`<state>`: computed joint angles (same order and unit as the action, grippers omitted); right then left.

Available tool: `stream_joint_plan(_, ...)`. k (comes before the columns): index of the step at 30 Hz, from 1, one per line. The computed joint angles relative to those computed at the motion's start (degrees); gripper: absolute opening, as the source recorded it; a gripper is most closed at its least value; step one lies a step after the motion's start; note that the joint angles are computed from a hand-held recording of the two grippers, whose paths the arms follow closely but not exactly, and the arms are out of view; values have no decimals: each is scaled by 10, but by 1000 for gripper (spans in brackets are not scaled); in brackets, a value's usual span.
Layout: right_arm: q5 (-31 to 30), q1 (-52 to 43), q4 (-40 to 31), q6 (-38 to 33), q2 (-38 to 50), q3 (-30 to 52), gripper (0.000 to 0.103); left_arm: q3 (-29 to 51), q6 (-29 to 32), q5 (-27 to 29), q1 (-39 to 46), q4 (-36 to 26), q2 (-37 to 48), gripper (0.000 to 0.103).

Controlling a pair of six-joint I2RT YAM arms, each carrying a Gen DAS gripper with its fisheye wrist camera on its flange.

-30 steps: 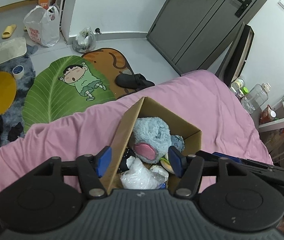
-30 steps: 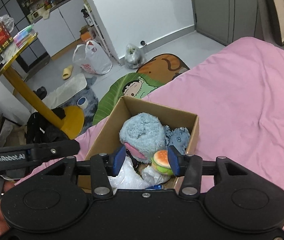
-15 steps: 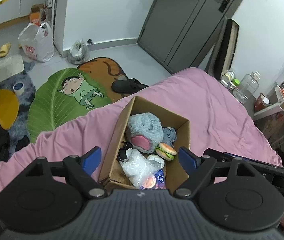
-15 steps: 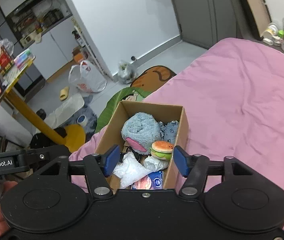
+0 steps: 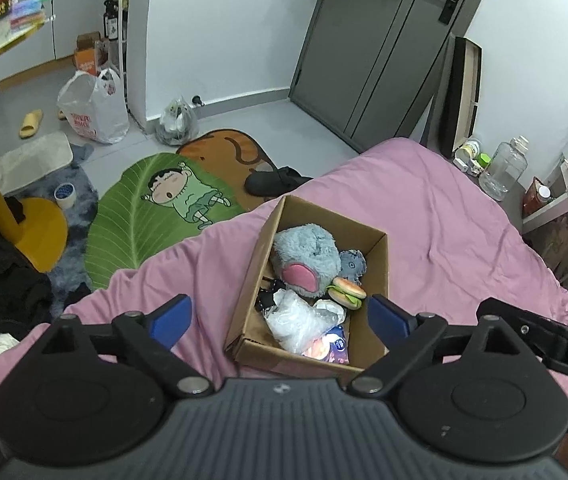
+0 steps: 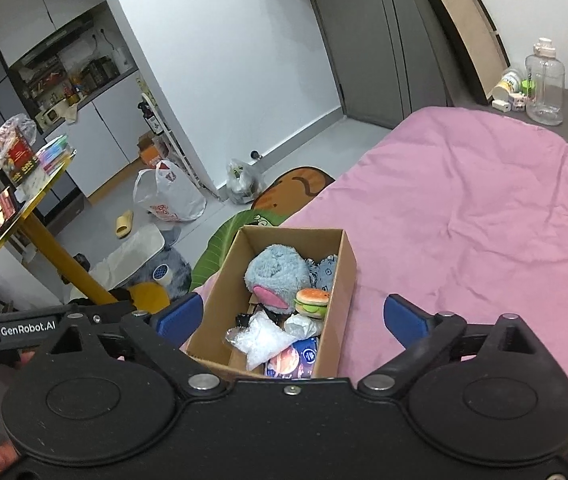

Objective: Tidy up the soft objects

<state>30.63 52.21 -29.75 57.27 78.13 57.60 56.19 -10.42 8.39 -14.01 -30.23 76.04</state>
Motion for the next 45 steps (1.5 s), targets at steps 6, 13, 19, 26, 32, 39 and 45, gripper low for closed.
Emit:
stream_joint_plan(6, 27, 33, -34, 33, -28, -7, 103, -13, 3, -20, -15, -22, -50, 100)
stream_joint_plan(13, 57, 77, -94, 88, -56, -10, 103, -31, -1, -47, -41, -54, -101, 101)
stream_joint_plan(19, 80, 116, -140, 130, -72, -6, 103, -48, -3, -64, -59, -74, -148, 103)
stream_joint_plan(26, 114, 171, -200, 182, -91, 2, 103, -57, -9, -72, -81, -100, -202, 103)
stream_joint_plan(32, 137, 214, -255, 226, -98, 13, 103, -65, -13, -75, -93, -122, -242, 103)
stream_joint_plan(39, 151, 254, -294, 271, -97, 19, 103, -78, -15, -88, -113, -139, -279, 103)
stream_joint_plan(45, 166, 277, -329, 300, -84, 37, 103, -87, -20, -92, -121, -145, -299, 103)
